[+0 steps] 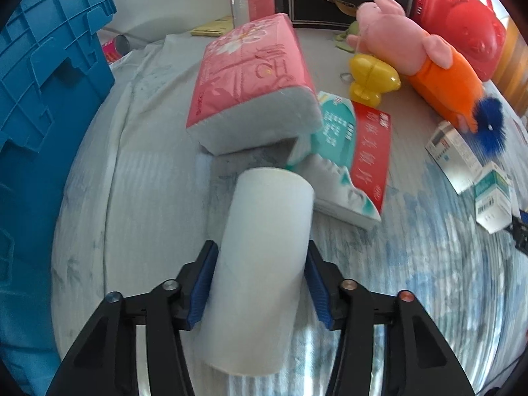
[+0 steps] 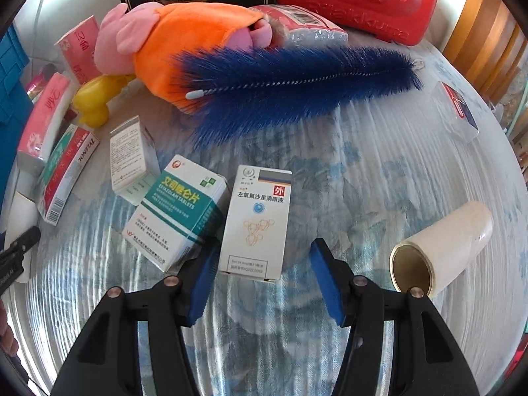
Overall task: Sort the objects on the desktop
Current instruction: 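Grasp the white lint roller with the left gripper while the right grasps a white medicine box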
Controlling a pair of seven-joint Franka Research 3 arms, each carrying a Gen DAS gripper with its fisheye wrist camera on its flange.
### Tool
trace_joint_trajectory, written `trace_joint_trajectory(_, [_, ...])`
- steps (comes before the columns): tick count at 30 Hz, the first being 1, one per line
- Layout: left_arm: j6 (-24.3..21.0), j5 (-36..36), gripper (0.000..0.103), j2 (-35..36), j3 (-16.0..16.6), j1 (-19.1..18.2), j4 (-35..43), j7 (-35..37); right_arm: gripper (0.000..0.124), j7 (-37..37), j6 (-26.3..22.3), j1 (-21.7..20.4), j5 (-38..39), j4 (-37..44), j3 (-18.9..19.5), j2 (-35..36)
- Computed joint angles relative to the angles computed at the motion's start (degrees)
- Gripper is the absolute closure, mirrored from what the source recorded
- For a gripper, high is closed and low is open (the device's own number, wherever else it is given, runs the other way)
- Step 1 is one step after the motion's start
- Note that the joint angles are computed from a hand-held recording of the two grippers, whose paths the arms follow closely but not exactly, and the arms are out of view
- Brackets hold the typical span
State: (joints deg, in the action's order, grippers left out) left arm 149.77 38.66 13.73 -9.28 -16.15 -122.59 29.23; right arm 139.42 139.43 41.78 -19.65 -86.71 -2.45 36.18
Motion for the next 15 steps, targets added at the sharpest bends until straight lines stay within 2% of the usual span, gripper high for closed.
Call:
trace_joint_trajectory(2, [-1.5,-1.3,0.055,-1.0,-0.6,-0.1,-0.5,1.0,0.069,0.0,-0.3,0.4,-0.5,-0.7,-0.1,-0.7])
trace_joint_trajectory(4, [-3.0,-2.5,0.055,-2.4,-1.3,-0.3,-1.4,1.6,0.091,0.0,-0.7,0.7,-1.0,-1.3,0.0,-1.4])
trace_joint_trajectory(5, [-3.4,-2.9,0.055,-3.5,-1.7,-0.5,-2.3,1.3,0.093,0.1,-0.9,0.8,-1.3,-1.6,0.0,-1.7])
trace_joint_trajectory(15, [-5.1,-3.5,0.055,-15.7,-5.5,-2.1,-10.1,-3.5,0.093,5.1,5.9,0.4,-8.0,-19.0,2.5,-17.8])
